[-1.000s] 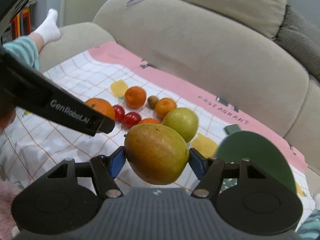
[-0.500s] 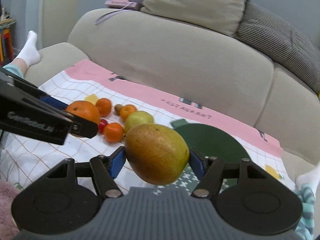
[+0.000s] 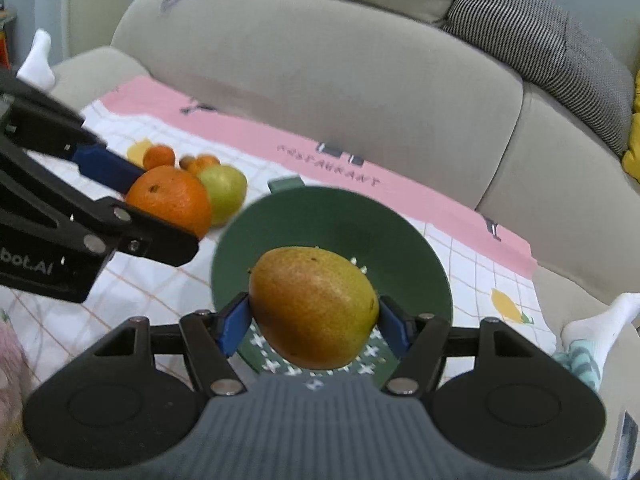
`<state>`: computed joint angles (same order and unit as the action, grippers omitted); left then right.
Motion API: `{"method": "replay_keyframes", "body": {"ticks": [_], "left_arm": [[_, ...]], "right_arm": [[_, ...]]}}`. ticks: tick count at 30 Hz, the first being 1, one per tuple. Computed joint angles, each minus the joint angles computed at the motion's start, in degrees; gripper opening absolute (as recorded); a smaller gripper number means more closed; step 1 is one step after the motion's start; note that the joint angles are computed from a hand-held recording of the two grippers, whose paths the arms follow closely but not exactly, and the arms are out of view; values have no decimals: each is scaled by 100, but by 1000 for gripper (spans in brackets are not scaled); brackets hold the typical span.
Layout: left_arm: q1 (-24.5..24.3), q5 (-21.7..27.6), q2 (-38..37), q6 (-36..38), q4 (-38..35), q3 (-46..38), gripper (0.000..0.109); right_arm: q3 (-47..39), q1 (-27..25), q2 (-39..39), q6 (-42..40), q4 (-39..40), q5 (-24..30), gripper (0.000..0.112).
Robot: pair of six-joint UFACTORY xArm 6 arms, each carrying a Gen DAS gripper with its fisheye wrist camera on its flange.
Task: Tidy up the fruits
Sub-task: 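Carry the mango and mandarin into the green colander with both grippers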
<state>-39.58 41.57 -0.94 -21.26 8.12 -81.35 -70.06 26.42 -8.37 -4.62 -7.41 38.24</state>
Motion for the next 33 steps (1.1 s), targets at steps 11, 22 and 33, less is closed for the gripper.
{"method": "replay_keyframes", "body": {"ticks": [11, 22, 33], "left_arm": [[68, 1148, 1070, 1409, -710, -1445, 53], [197, 2292, 2041, 2121, -1017, -2673, 53], [302, 2894, 2331, 2670, -1436, -2988, 53]], "right_arm": [[-1401, -434, 1003, -1399, 987, 1592, 65], [-2656, -548, 2037, -2194, 1092, 2868, 65], [-3157, -582, 2440, -2304, 1395, 3670, 65]]}}
